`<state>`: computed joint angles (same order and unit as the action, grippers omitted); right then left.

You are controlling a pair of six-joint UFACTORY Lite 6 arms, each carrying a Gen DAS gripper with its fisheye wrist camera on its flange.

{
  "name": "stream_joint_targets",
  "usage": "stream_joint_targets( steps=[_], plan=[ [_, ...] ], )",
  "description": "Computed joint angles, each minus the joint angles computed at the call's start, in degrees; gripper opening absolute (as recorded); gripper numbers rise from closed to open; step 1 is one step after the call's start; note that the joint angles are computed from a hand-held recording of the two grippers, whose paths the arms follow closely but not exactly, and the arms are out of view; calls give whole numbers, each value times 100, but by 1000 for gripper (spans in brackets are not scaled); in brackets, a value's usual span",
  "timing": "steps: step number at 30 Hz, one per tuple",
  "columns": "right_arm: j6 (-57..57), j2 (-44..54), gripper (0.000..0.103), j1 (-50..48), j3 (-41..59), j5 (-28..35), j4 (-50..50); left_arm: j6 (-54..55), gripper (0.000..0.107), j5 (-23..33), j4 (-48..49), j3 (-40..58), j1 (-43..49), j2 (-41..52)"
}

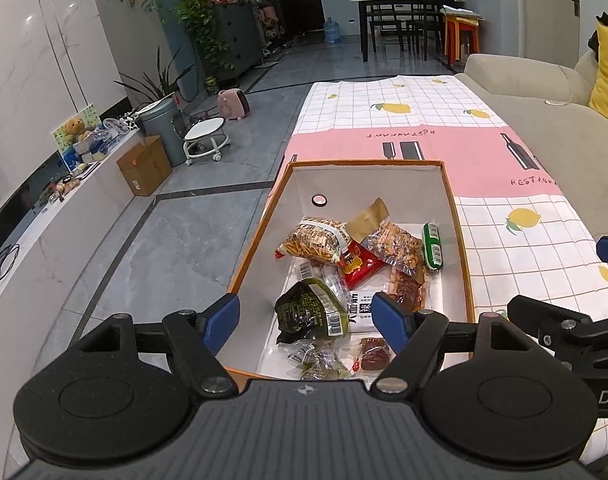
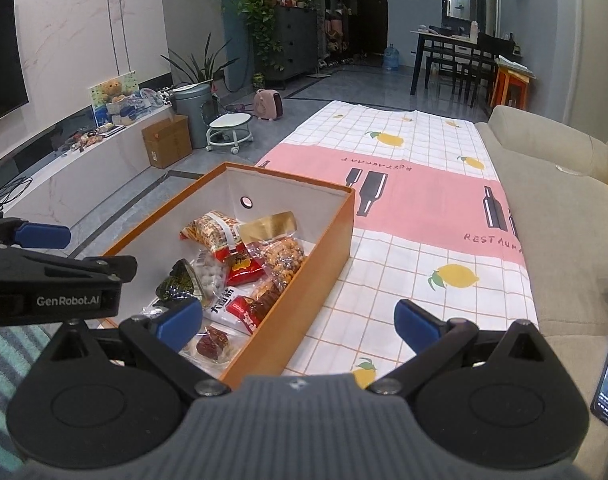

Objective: Organize snacks

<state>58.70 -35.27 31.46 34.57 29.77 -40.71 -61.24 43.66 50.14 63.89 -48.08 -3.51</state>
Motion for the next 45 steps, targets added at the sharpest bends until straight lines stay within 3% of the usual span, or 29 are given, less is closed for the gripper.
stream_joint_targets(
  steps=[45],
  plan=[
    [-213,69,99,-26,131,-2,159,220,88,149,-269,184,20,107]
  ],
)
